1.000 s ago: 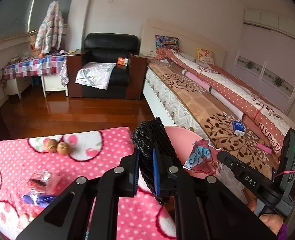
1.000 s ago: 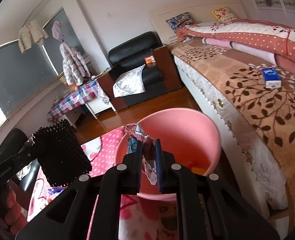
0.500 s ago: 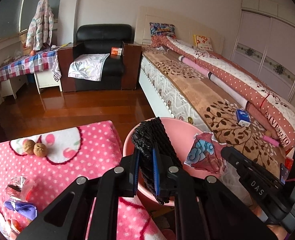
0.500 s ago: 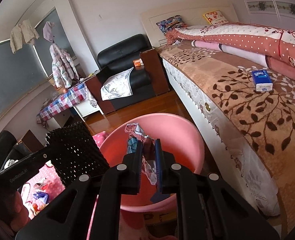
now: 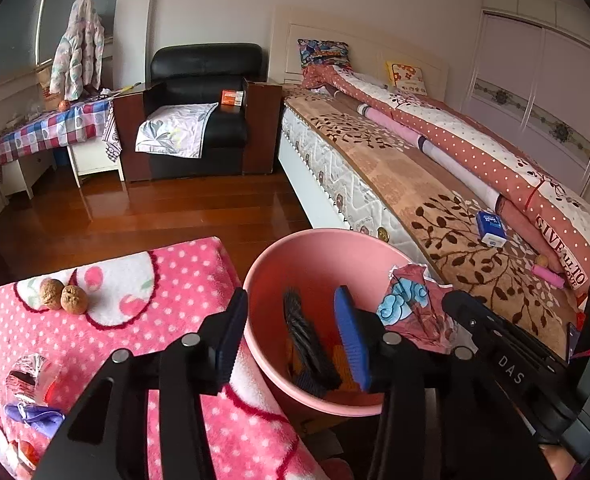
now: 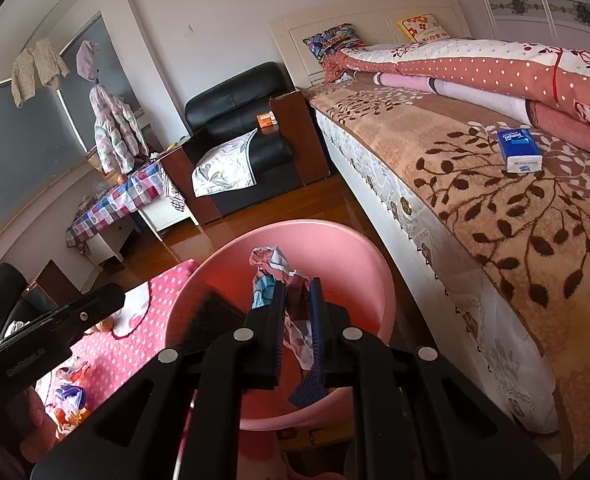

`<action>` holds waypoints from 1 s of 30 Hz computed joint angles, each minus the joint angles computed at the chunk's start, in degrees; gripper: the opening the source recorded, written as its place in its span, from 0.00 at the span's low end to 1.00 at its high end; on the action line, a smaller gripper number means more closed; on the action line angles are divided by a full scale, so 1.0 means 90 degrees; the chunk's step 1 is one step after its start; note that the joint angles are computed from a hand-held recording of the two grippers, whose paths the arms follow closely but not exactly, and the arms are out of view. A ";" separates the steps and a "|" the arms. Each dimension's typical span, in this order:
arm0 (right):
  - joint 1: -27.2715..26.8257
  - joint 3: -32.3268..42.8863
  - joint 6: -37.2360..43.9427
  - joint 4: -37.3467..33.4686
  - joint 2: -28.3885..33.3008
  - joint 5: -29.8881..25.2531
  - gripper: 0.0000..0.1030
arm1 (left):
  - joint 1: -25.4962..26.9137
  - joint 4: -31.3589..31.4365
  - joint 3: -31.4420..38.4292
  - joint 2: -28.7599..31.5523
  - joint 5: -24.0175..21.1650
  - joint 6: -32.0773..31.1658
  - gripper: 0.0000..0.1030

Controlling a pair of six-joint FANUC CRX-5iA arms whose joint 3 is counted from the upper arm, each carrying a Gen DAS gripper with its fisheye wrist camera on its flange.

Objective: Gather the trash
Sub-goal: 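Open both tools over the pink bucket to drop the pad and wrapper, then move both open tools back over the table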

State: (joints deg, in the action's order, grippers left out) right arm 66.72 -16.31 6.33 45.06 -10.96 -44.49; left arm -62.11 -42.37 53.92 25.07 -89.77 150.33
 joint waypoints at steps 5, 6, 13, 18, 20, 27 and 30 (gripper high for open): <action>-0.0024 0.0047 0.0119 -0.0179 0.0020 0.0049 0.12 | -0.0044 -0.0052 -0.0112 -0.0107 -0.0034 0.0137 0.45; -0.0038 0.0084 0.0190 -0.0277 0.0035 0.0065 0.13 | -0.0058 -0.0063 -0.0160 -0.0145 -0.0034 0.0177 0.46; 0.0062 0.0054 0.0034 -0.0157 0.0007 0.0100 0.38 | -0.0199 -0.0219 -0.0372 -0.0353 -0.0127 0.0365 0.49; 0.0198 0.0077 0.0036 -0.0079 -0.0010 0.0022 0.38 | -0.0349 -0.0387 -0.0615 -0.0590 -0.0197 0.0604 0.50; 0.0261 0.0080 0.0033 -0.0051 -0.0020 -0.0009 0.38 | -0.0413 -0.0459 -0.0692 -0.0673 -0.0247 0.0692 0.50; 0.0518 0.0096 -0.0010 0.0077 -0.0076 -0.0120 0.38 | -0.0680 -0.0745 -0.0949 -0.0973 -0.0525 0.1021 0.51; 0.0650 0.0091 -0.0028 0.0096 -0.0121 -0.0145 0.38 | -0.0842 -0.0933 -0.1030 -0.1094 -0.0729 0.1144 0.53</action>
State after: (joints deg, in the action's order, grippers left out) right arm 72.57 -15.49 6.08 45.93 -12.05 -45.80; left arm -69.68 -50.77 44.64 15.22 -96.33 160.63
